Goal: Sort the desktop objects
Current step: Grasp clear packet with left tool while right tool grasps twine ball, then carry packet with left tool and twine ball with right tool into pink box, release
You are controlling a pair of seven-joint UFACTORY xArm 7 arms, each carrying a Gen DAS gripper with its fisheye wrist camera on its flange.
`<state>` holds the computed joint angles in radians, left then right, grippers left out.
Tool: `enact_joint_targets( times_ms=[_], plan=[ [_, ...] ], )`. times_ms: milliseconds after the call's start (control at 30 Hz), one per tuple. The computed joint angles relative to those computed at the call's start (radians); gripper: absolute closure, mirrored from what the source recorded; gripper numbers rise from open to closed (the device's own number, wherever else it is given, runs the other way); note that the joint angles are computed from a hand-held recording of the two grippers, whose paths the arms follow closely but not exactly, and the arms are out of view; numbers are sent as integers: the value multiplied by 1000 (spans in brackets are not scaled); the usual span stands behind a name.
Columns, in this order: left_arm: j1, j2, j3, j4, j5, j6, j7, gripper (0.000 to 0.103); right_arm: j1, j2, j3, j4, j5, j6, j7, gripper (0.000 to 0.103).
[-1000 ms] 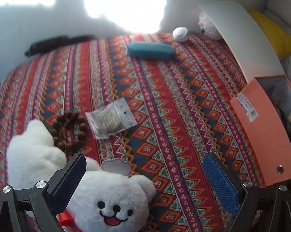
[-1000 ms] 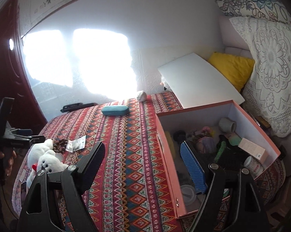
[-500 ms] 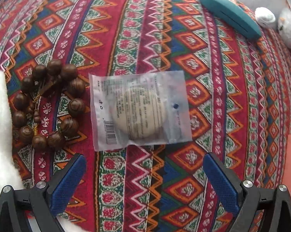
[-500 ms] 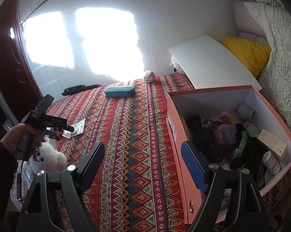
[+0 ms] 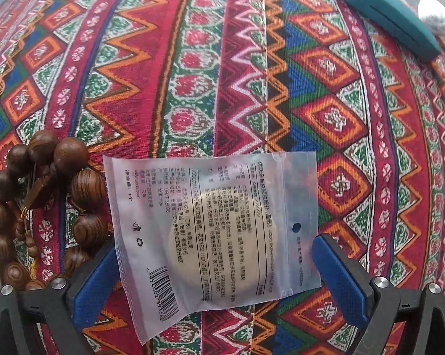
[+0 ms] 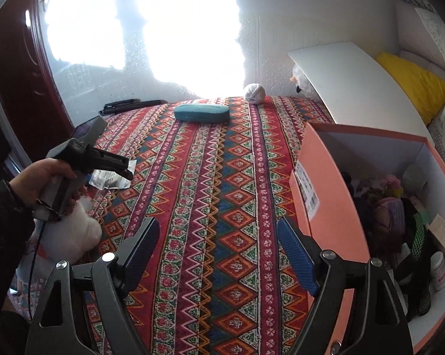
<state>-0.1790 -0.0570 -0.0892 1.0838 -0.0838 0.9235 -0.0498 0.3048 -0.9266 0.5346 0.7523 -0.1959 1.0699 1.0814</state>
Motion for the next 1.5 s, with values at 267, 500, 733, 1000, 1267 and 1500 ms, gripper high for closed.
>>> enact_joint_targets(
  times_ms=[267, 500, 733, 1000, 1267, 1500],
  plan=[
    [21, -95, 72, -84, -250, -55, 143, 56, -106, 120, -20, 64, -78, -120, 28, 44],
    [26, -126, 80, -124, -413, -61, 263, 56, -256, 278, -124, 94, -142, -349, 134, 25],
    [15, -51, 97, -91, -549, -84, 368, 56, -286, 790, -327, 443, -125, -365, -27, 15],
    [71, 16, 65, -46, -654, -84, 463, 55, -220, 1313, -462, 1007, -317, -70, -106, 15],
    [70, 0, 56, -54, -615, -122, 456, 55, -194, 1232, -518, 816, -145, -233, -100, 40],
    [35, -222, 75, -153, -573, -108, 404, 55, -58, 650, -374, 410, -115, -172, -141, 39]
  ],
)
